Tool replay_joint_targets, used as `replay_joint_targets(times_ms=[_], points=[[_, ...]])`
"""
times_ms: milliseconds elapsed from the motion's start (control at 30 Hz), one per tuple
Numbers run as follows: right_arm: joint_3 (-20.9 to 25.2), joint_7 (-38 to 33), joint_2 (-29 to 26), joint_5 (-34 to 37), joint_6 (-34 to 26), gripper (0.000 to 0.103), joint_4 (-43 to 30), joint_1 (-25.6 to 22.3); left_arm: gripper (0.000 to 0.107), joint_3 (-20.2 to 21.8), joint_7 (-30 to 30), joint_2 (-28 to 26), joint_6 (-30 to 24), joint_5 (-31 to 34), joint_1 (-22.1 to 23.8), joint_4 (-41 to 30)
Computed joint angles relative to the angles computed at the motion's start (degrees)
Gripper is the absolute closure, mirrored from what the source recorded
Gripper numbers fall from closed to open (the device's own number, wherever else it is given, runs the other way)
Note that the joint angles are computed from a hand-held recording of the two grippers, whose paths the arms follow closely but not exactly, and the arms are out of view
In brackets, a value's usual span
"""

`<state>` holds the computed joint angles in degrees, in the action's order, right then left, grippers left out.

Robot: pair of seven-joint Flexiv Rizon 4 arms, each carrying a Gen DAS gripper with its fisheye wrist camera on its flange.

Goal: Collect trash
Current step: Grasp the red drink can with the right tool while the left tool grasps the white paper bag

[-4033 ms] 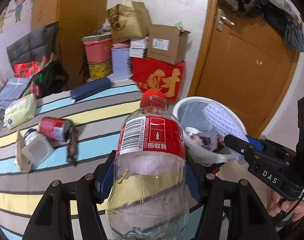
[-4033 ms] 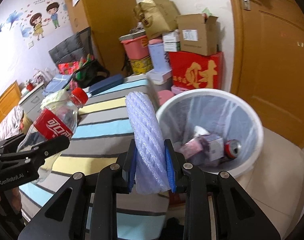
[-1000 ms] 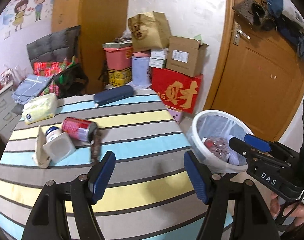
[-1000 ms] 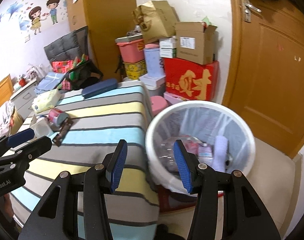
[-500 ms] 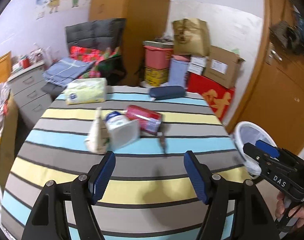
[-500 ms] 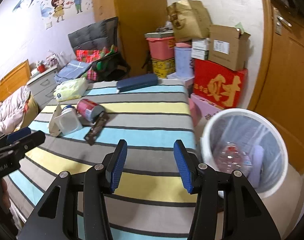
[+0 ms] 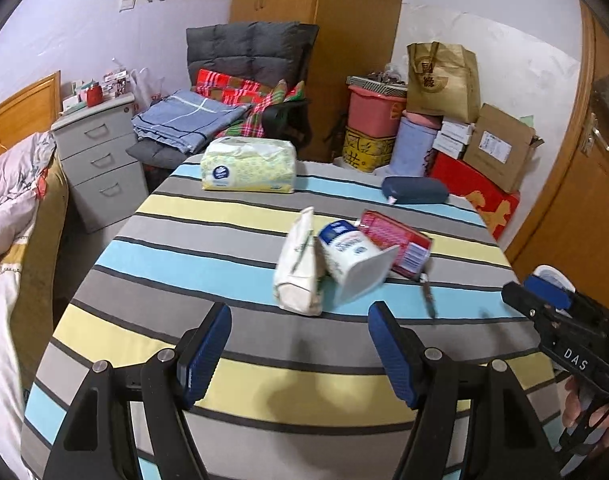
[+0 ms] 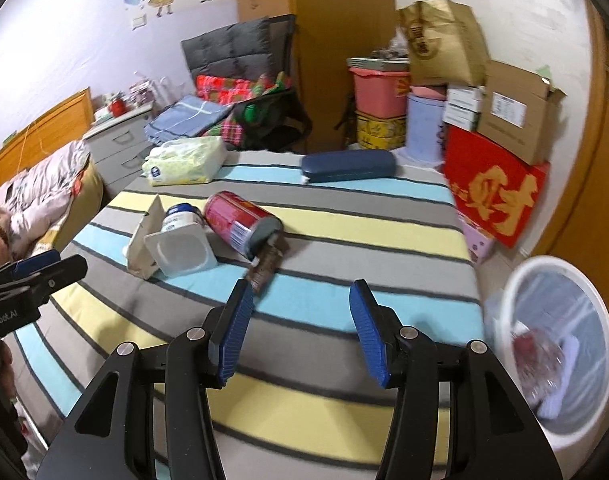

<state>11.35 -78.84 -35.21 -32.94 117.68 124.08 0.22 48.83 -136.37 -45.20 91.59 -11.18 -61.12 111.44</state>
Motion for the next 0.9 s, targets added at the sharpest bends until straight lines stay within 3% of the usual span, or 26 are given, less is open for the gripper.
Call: replay_joint_targets(times_ms=[167,267,400,533,667,800,900], points=[[2.3,0.3,-3.0,-3.5,-3.3,0.050,-4.8,-1.2,0.036,-4.2,2.5,-0.1,0.8,-0.2,5.7,-1.2],[4.3,0.6,-4.9,-5.9,-5.6,0.050,-7.8,-2.9,0.036,-9.9,5.0,0.7,1.6,0.1,11.9,-2.3],[11.2,0.3,-8.3,-11.5,-9.6,0.050,-11.6,-8.6,0.036,-12.2,6.9,-0.4,1.5,-0.1,15.1,-4.2],[13.6,-3.1,-10.2,-13.5,-10.9,0.049,-13.4,-10.0,0.036,-16.5,8.7,-0.7,2.0,-0.4,19.9,-5.3],[22.6,-6.6,-14.6,-15.8,-19.0,0.047,-16.8,-15.6,0.036,-20.9,11.1,-0.6,2.7,-0.5,24.5,-5.6],[29.0,-11.5,-17.0,-14.9,-25.4,0.042,-18.2,-19.1,0.036,-21.9,12.5,-1.3,2.3,-1.0,25.8,-6.4],[28.4,-13.7,-16.4,-13.5,-26.1,0.042,-18.3,-18.1,0.036,-22.9,13.6,-1.7,1.6,-1.3,27.2,-7.3]])
